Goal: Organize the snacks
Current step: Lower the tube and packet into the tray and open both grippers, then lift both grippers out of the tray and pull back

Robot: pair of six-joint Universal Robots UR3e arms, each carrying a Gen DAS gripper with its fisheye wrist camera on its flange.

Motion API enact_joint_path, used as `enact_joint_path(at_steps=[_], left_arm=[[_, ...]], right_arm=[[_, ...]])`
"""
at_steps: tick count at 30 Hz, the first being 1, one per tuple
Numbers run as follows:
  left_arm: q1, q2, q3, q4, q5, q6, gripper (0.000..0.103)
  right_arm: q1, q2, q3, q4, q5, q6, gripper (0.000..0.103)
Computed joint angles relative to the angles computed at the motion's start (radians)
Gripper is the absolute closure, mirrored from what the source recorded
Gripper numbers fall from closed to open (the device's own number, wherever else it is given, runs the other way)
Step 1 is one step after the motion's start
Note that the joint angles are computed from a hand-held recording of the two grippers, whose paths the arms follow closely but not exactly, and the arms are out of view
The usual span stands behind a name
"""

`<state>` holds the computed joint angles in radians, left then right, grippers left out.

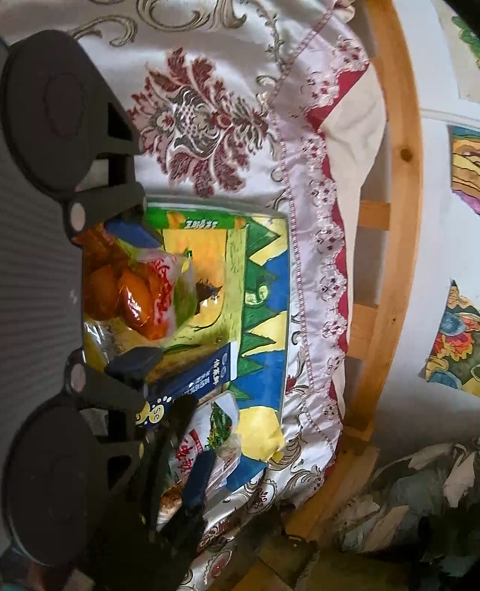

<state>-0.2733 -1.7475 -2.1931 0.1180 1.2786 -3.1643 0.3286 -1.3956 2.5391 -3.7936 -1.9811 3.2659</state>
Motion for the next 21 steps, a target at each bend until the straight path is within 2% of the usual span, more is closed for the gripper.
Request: enact_joint_path(at_steps=[3,8,13,16,17,21], left_arm=[[-0.009,0.035,-0.008,-0.011,0.017,-0.013,0.035],[-0.043,0.108,-0.018,-0.005,0.089,-0.037,0.023],[-0.072,0.214,-0.05,-0.008,0.168,-0.087,0.01],[-0.119,0.264,-0.067,0.012,0.264,-0.097,0.004],[-0.142,0.279,-0.07,0.019,0.305,-0.094,0.002],[-0.24,0.336,-0.063,-0.006,0.447,-0.09,0.001]], right_arm=[[0.001,-0.076,0.02,0.034,-0.01,0.007,0.03],[0.014,-0.193,0.039,0.111,-0.044,0.034,0.025],[0.048,-0.322,0.06,0.195,-0.091,0.075,0.012],[0.09,-0.463,0.063,0.316,-0.14,0.121,0.008],[0.09,-0.465,0.063,0.318,-0.139,0.121,0.007],[0.184,-0.662,0.065,0.484,-0.231,0.156,0.002]])
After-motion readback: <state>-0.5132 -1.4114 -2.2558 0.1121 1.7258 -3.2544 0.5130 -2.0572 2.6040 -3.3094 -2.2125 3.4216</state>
